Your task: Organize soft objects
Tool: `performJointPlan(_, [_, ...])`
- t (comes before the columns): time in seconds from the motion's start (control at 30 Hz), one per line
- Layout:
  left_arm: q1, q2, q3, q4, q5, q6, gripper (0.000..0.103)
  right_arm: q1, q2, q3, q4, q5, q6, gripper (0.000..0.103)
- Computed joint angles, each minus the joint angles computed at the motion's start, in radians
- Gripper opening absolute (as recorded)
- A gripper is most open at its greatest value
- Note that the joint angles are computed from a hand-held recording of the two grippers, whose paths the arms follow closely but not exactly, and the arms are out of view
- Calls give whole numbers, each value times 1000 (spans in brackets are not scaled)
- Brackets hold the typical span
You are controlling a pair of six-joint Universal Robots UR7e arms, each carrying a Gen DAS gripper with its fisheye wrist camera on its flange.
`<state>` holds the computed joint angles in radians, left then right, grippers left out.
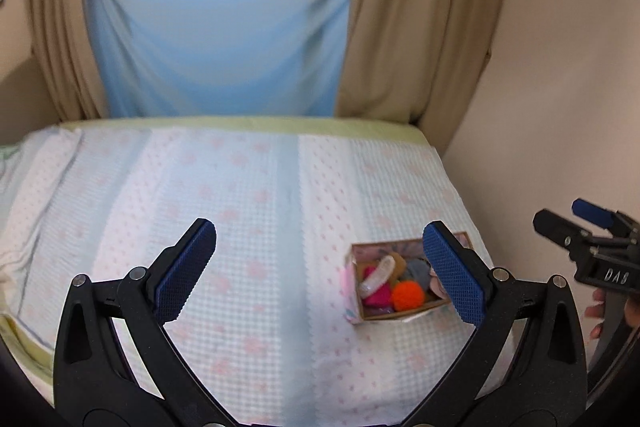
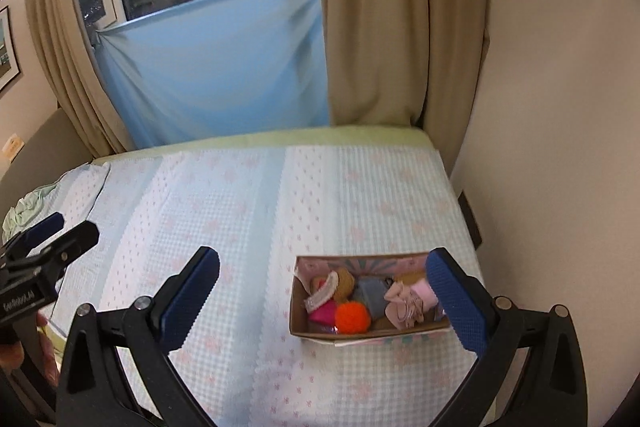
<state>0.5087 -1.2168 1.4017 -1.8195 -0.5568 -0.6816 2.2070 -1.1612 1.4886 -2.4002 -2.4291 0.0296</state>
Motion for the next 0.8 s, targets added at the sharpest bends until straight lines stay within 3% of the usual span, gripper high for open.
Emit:
performJointPlan(0.13, [-35, -62, 65, -35, 47, -1, 103, 29, 10, 11, -38, -22, -15, 103])
performJointPlan(0.3, [-68, -100, 102, 33, 110, -74, 103, 56, 18, 46, -120, -52, -63, 103])
performJointPlan(0.53, [-88, -115, 116, 115, 146, -140, 103, 68, 18, 53, -137, -65, -53, 103])
performJointPlan(0.8, [-87, -109, 123, 100, 158, -134, 103, 75, 16, 55, -145, -73, -48, 103])
